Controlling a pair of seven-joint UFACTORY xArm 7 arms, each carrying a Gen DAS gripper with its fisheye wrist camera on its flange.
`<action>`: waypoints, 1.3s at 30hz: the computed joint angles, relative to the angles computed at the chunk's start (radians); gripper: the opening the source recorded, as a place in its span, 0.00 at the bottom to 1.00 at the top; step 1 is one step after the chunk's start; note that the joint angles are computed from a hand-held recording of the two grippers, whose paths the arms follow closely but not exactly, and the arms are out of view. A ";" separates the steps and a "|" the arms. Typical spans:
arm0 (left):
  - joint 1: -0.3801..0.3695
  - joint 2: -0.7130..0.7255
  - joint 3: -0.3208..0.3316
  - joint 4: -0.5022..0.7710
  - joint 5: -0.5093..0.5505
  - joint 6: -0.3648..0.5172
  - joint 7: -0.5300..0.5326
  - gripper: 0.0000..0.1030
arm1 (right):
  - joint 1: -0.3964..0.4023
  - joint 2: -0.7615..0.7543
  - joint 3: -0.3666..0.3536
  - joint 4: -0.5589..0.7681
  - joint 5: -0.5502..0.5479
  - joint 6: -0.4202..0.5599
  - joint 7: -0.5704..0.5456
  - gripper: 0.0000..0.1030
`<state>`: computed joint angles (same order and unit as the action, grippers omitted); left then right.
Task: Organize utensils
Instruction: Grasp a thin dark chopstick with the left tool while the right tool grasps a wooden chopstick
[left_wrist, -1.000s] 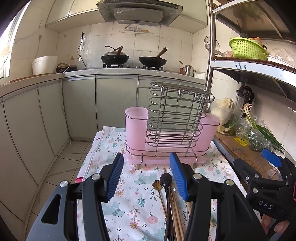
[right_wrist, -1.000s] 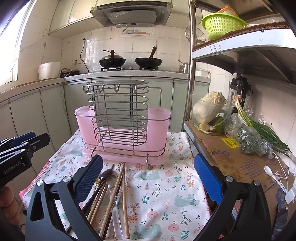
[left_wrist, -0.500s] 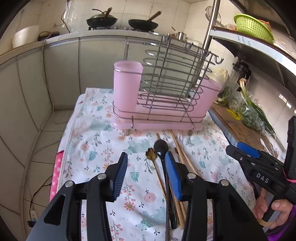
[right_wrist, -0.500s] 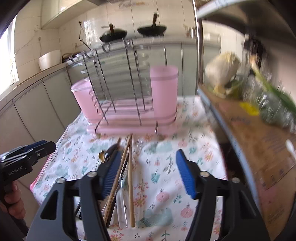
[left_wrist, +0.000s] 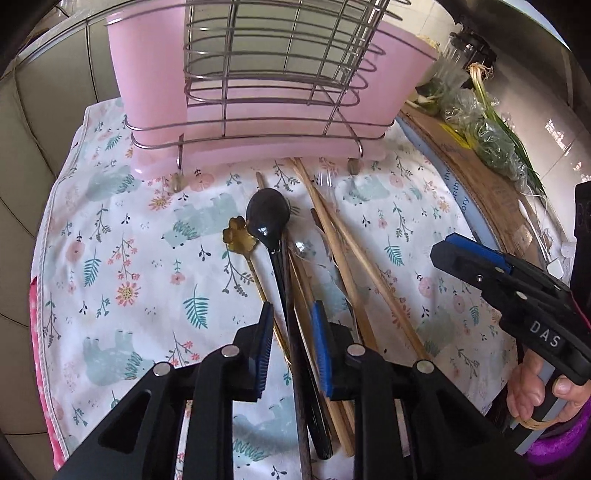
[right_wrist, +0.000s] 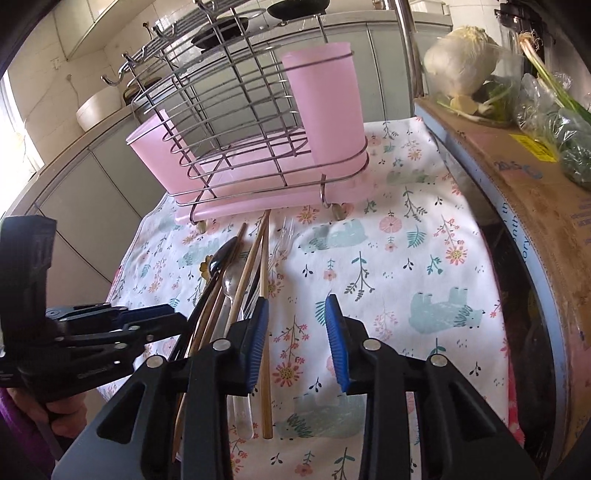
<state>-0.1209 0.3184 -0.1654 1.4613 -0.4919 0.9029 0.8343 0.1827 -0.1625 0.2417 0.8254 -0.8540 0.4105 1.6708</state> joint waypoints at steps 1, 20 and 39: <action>-0.006 0.012 0.002 0.010 0.011 0.007 -0.015 0.06 | 0.000 0.001 -0.007 -0.004 0.010 -0.018 -0.010 0.31; 0.040 0.104 0.035 0.146 0.060 0.007 -0.133 0.04 | 0.012 0.106 -0.069 0.059 0.259 -0.141 -0.252 0.20; 0.003 0.301 0.027 0.439 0.249 0.210 -0.182 0.05 | 0.069 0.358 -0.134 0.338 0.811 -0.044 -0.784 0.20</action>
<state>-0.1181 0.6196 -0.1386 1.9001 -0.2427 1.1128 0.6526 0.2514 0.1959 0.1073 1.1632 -0.0428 0.3661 0.8872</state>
